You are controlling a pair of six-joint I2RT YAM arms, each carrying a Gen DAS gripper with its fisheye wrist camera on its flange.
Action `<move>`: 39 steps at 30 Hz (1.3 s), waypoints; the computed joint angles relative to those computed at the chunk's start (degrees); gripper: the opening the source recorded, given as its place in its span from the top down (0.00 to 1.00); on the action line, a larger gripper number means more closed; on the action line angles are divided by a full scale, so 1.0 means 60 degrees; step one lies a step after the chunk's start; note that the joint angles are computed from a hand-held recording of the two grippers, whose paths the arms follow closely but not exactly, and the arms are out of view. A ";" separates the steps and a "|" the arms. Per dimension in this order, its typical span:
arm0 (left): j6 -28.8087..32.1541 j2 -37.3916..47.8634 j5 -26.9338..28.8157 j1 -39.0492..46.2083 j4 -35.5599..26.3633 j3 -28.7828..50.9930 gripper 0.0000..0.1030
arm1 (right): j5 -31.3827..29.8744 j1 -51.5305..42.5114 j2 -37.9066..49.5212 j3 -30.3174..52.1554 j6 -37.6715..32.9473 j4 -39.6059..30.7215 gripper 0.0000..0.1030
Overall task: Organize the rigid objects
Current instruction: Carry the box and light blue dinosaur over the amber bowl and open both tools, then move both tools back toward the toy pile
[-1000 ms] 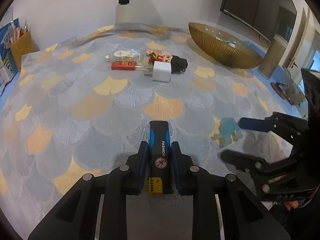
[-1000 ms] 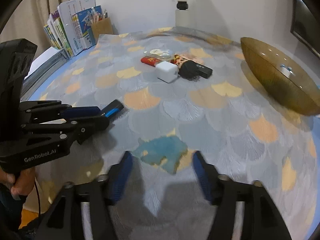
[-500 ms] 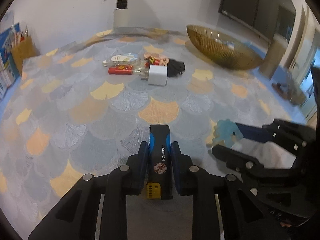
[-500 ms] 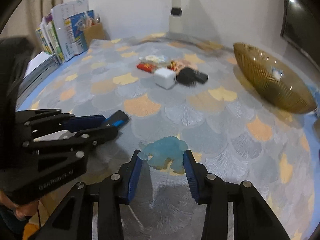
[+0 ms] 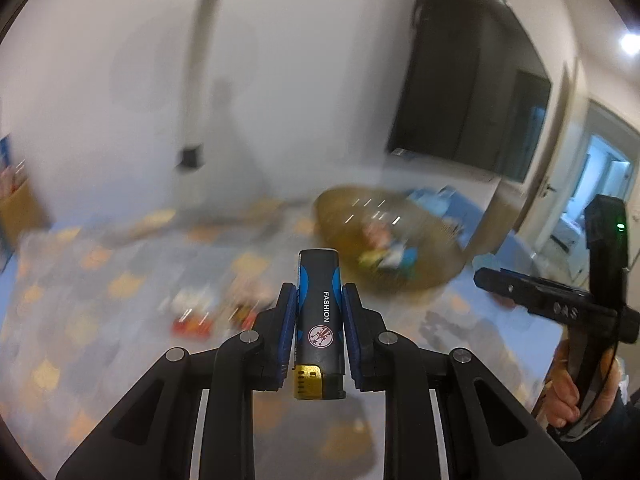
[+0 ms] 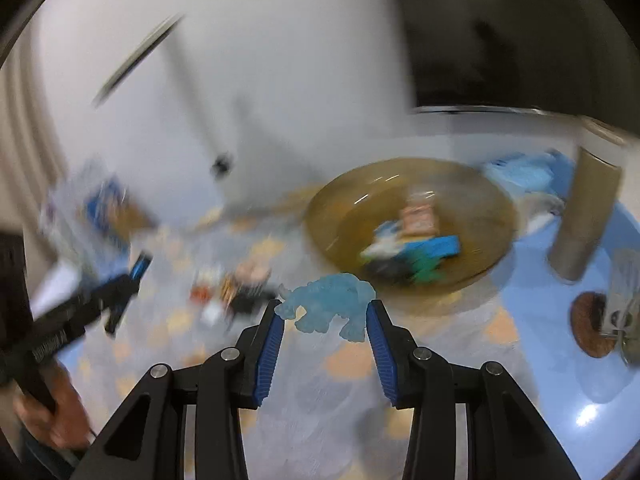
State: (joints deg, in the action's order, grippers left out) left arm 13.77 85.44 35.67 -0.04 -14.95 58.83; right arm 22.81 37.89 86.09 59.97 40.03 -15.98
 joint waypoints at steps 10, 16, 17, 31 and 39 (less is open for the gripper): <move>-0.0848 0.2987 -0.1918 -0.2823 0.0252 0.3044 0.81 | -0.0130 -0.2710 0.0906 0.1447 -0.0896 -0.0933 0.59; -0.0744 0.3590 -0.2724 -0.3377 0.0441 0.3506 0.32 | -0.0622 -0.3277 0.1614 0.1844 -0.1131 -0.0928 0.38; -0.0626 0.3379 -0.3043 -0.3450 0.0691 0.3221 0.13 | -0.0665 -0.3332 0.1550 0.1696 -0.1164 -0.0729 0.38; -0.0283 -0.0045 -0.1300 -0.0404 0.0150 0.0410 0.13 | 0.0030 -0.1532 -0.0161 0.0636 -0.0439 -0.0982 0.38; 0.0061 -0.1042 -0.1181 0.1914 0.0724 -0.1606 0.06 | 0.0786 0.0499 0.0494 0.1362 -0.0366 -0.1153 0.25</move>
State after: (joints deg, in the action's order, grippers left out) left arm 14.13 79.19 28.58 11.45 -10.60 49.19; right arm 27.53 40.88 89.05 68.14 37.84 -22.90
